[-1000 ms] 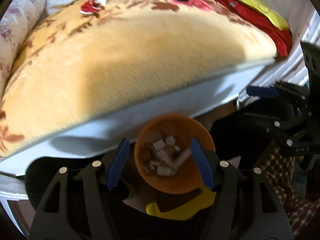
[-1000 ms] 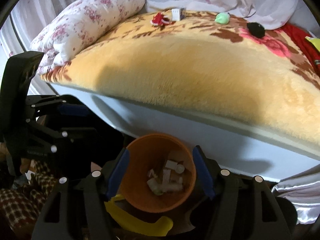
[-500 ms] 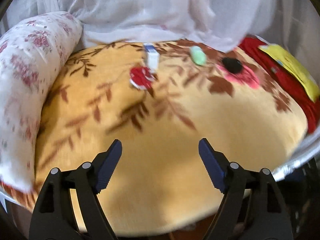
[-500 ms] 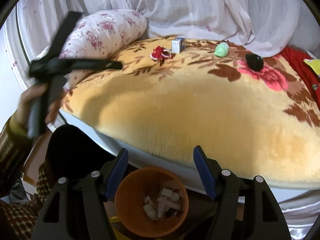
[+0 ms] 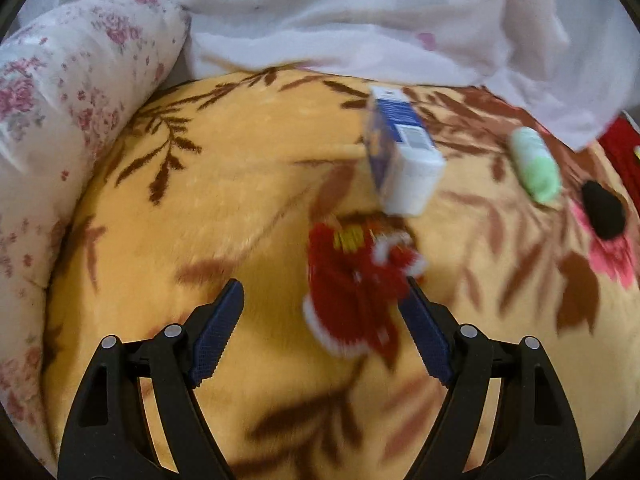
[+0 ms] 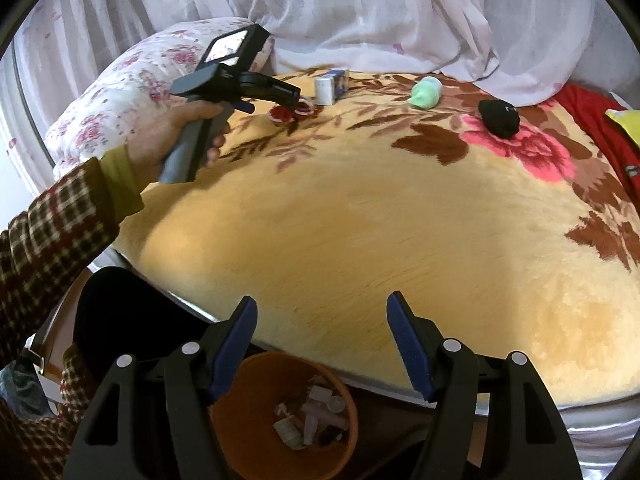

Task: Collect trash
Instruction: 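Move both open tools back over the bed, then grasp the red plush ornament with the left tool while the right tool grasps the blue-white box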

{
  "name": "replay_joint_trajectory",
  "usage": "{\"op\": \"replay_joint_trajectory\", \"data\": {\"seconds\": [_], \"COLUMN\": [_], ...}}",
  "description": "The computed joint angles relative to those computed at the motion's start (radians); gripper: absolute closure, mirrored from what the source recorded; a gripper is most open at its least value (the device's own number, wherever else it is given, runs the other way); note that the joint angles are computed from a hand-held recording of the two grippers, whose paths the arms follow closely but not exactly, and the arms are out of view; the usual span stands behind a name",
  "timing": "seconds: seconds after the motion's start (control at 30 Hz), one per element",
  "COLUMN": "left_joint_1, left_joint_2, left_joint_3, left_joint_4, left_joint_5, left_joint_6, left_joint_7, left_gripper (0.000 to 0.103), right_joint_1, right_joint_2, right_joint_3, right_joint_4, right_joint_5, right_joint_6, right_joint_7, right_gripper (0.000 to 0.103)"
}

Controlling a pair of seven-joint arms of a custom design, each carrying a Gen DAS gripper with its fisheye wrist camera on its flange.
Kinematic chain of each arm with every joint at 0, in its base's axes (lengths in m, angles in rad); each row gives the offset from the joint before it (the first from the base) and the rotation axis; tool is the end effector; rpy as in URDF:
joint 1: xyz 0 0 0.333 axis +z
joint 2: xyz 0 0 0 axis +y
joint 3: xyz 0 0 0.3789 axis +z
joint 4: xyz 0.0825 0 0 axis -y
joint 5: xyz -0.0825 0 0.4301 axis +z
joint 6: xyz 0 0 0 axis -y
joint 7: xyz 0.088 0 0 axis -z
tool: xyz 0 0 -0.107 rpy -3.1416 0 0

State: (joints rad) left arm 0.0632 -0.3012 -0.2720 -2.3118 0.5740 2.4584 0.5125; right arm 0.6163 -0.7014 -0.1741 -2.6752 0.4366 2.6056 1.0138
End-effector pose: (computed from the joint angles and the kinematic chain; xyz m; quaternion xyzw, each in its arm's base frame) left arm 0.5051 -0.1186 0.5463 -0.8051 0.4942 -0.1577 0.2876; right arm 0.3530 0.1484 0.5415 -0.8444 0.3952 -0.0678 0.3552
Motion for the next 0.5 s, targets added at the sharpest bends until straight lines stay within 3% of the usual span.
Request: {"op": "replay_joint_trajectory", "data": {"seconds": [0.03, 0.07, 0.13, 0.27, 0.4, 0.5], "left_joint_1": [0.006, 0.006, 0.008, 0.031, 0.000, -0.003], "left_joint_2": [0.008, 0.012, -0.003, -0.131, -0.289, -0.382], "left_joint_3": [0.001, 0.010, 0.012, -0.037, -0.058, -0.087], "left_joint_4": [0.000, -0.007, -0.024, -0.101, -0.192, -0.250], "left_joint_5": [0.010, 0.006, -0.007, 0.033, -0.061, -0.119], "left_joint_6": [0.018, 0.051, 0.084, 0.125, 0.125, 0.120], "left_joint_7": [-0.011, -0.010, -0.029, -0.079, -0.035, -0.015], "left_gripper": [0.036, 0.077, 0.082, 0.083, 0.082, 0.081], "right_joint_1": [0.001, 0.003, 0.010, 0.032, 0.111, 0.137], "right_joint_2": [0.009, 0.019, 0.039, 0.098, 0.217, 0.358], "right_joint_3": [0.000, 0.000, -0.003, -0.008, -0.034, -0.012], "right_joint_4": [0.004, 0.009, 0.024, 0.085, 0.217, 0.351], "right_joint_5": [0.000, 0.001, 0.007, 0.020, 0.106, 0.187], "right_joint_6": [0.006, 0.014, 0.028, 0.060, 0.106, 0.155], "right_joint_7": [-0.002, -0.005, -0.013, -0.046, -0.126, -0.174], "right_gripper": [0.037, 0.037, 0.037, 0.037, 0.037, 0.037]}}
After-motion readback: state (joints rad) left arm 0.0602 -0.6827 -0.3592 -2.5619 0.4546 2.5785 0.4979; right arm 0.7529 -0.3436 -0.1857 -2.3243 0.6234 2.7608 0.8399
